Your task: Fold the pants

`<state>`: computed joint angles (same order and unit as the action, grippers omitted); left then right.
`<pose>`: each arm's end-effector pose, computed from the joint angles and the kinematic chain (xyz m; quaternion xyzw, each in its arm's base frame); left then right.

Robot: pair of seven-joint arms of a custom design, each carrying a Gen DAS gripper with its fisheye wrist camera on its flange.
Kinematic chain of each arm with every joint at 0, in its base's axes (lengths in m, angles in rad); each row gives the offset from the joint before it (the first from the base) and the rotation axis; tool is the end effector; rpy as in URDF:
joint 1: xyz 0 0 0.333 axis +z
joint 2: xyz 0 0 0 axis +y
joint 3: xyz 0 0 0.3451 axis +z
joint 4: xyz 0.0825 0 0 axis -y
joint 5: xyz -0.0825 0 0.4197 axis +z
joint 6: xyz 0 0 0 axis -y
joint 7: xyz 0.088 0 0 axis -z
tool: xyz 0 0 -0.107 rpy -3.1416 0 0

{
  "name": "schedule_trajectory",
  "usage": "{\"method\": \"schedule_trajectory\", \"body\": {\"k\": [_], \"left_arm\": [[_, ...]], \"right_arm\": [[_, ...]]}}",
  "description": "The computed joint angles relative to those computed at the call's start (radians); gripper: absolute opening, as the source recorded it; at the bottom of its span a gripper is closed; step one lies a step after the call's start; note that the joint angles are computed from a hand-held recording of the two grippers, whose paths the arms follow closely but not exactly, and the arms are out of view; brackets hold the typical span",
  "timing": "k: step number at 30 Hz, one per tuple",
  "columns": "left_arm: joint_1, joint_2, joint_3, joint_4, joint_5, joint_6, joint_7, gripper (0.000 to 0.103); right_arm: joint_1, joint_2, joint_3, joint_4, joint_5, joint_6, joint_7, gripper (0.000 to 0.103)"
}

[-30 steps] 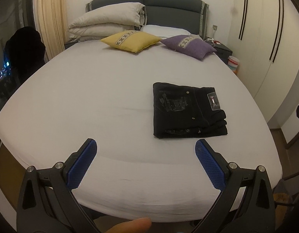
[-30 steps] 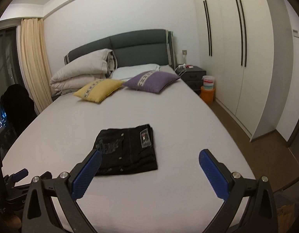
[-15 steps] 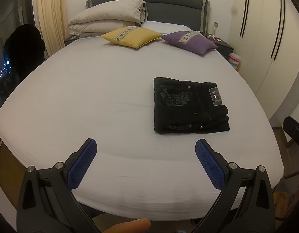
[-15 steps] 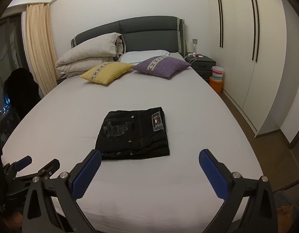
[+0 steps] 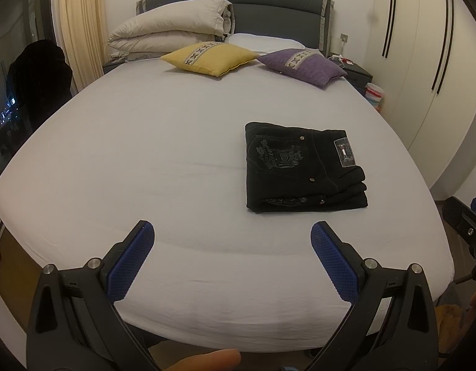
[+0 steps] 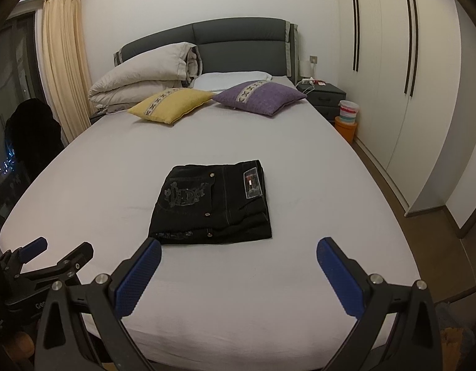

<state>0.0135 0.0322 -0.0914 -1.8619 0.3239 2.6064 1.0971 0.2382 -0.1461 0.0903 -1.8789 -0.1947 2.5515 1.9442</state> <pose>0.6514 -0.0568 0.5957 -0.7142 0.5967 -0.2400 0.2763 0.5632 0.1991 0.6907 -0.6702 0.6218 -0.2462 0.3217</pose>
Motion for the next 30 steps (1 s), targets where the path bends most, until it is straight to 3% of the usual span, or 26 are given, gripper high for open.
{"method": "schedule_trajectory", "body": {"k": [30], "left_arm": [[0.003, 0.005, 0.003, -0.010, -0.008, 0.014, 0.018, 0.103]], "right_arm": [[0.001, -0.011, 0.001, -0.025, 0.003, 0.004, 0.002, 0.103]]}}
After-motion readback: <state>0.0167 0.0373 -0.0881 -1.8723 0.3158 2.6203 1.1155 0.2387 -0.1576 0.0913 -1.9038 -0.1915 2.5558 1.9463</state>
